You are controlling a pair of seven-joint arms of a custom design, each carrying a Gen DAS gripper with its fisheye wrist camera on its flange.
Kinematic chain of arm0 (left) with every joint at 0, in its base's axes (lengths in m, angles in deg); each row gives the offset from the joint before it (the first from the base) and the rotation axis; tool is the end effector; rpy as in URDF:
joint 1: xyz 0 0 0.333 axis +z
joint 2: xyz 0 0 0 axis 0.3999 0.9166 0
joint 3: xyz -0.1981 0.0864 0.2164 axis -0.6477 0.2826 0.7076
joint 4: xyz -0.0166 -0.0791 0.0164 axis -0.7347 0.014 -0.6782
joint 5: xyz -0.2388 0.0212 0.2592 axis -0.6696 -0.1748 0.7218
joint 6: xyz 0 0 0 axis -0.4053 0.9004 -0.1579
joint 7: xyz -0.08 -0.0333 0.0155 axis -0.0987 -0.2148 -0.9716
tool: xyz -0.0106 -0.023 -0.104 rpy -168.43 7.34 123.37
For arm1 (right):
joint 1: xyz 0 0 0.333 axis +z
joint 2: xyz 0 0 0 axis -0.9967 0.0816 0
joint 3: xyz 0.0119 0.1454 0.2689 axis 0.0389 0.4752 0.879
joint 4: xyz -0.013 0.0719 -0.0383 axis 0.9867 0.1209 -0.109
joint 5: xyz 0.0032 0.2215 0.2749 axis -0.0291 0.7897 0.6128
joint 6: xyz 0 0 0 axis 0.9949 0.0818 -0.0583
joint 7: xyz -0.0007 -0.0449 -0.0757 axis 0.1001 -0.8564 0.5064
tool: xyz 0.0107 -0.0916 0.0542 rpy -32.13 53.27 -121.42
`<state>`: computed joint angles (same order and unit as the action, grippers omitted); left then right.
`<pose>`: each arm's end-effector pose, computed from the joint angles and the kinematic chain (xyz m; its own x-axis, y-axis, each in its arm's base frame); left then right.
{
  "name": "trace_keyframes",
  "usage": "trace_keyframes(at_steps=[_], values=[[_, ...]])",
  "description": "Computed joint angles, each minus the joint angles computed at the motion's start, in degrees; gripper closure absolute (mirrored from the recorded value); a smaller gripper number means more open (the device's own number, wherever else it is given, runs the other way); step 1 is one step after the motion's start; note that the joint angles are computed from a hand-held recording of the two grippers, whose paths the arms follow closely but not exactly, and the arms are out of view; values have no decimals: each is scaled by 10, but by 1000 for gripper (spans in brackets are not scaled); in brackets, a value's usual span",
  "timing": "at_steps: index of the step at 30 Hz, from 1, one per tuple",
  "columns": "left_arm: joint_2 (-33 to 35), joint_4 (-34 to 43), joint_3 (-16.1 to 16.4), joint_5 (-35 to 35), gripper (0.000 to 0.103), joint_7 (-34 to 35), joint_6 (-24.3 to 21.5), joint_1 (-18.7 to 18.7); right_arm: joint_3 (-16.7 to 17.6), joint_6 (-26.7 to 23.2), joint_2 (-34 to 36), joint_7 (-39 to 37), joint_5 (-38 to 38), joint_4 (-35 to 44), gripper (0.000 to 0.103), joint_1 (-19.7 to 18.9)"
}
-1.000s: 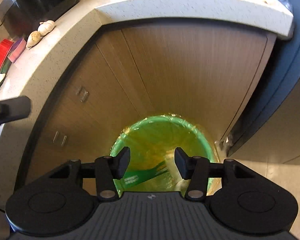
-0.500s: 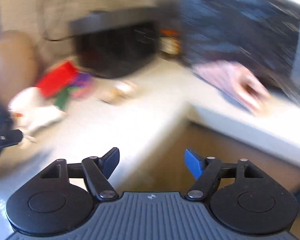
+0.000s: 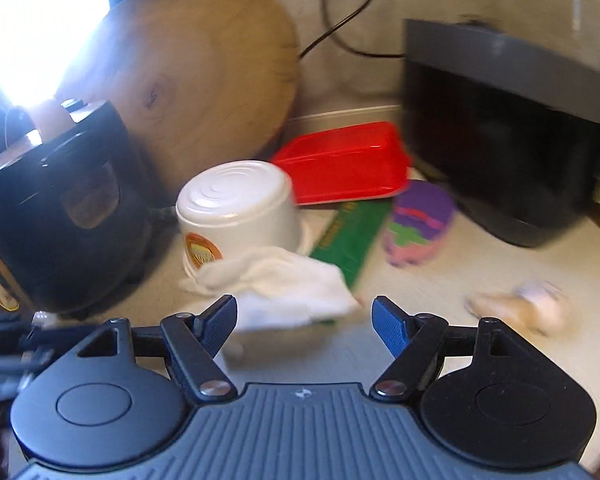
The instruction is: Collect trash
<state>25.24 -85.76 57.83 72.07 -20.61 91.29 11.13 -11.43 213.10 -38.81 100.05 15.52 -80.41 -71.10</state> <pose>0.3955 -0.2458 0.7123 -0.1583 -0.9672 0.1988 -0.6408 -0.0525 -0.7659 0.4935 0.1413 0.7057 0.3409 -0.9352 -0.0954 -0.6141 -0.1447 -0.7759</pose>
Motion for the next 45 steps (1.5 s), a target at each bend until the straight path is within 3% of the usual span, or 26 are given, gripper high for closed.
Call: trace_keyframes(at_steps=[3,4,5,7,11,15,17,19,21,23,24,26,28,31,34,38,42,45], values=[[-2,-1,2,-2,76,17,-12,-5,-2,-3,55,-24,28,47,29,6],[-3,-3,3,-3,76,25,-14,-7,1,0,73,-22,25,61,38,5],[-2,-2,2,0,76,28,-16,-7,3,2,85,-20,22,69,56,4],[4,2,-4,9,76,28,-21,-4,4,-21,109,-23,29,100,72,0],[15,10,-8,15,76,9,-26,0,5,-94,116,-64,119,121,81,-17],[32,24,-6,17,76,2,-26,-2,-5,-144,52,-133,203,55,81,-21],[42,34,-7,19,76,-1,-26,-3,-12,-142,10,-153,223,9,81,-19],[47,37,-6,19,76,0,-19,-7,-14,-92,-34,-155,208,-42,81,-19],[56,44,-7,21,76,4,-15,-10,2,18,-77,-123,137,-104,72,-37],[72,62,-8,25,76,15,-19,-15,35,111,-94,-44,22,-146,37,-89],[83,73,-8,26,76,24,-19,-18,46,134,-96,-10,-22,-155,33,-114],[104,92,-6,30,76,48,-6,-24,51,127,-88,41,-79,-146,33,-145],[136,120,-7,49,76,54,6,-24,30,117,-86,58,-78,-143,33,-137],[192,177,-3,104,76,-8,13,-22,-8,111,-92,64,-63,-152,33,-109],[253,252,11,138,78,-43,-26,-36,-28,101,-95,59,-63,-156,33,-93],[285,291,18,93,79,12,-87,-50,-39,95,-91,49,-58,-154,33,-80],[248,247,16,8,79,72,-109,-44,-39,82,-82,55,-60,-143,33,-81],[206,193,18,-26,79,96,-100,-39,-36,77,-71,50,-68,-129,33,-80]])
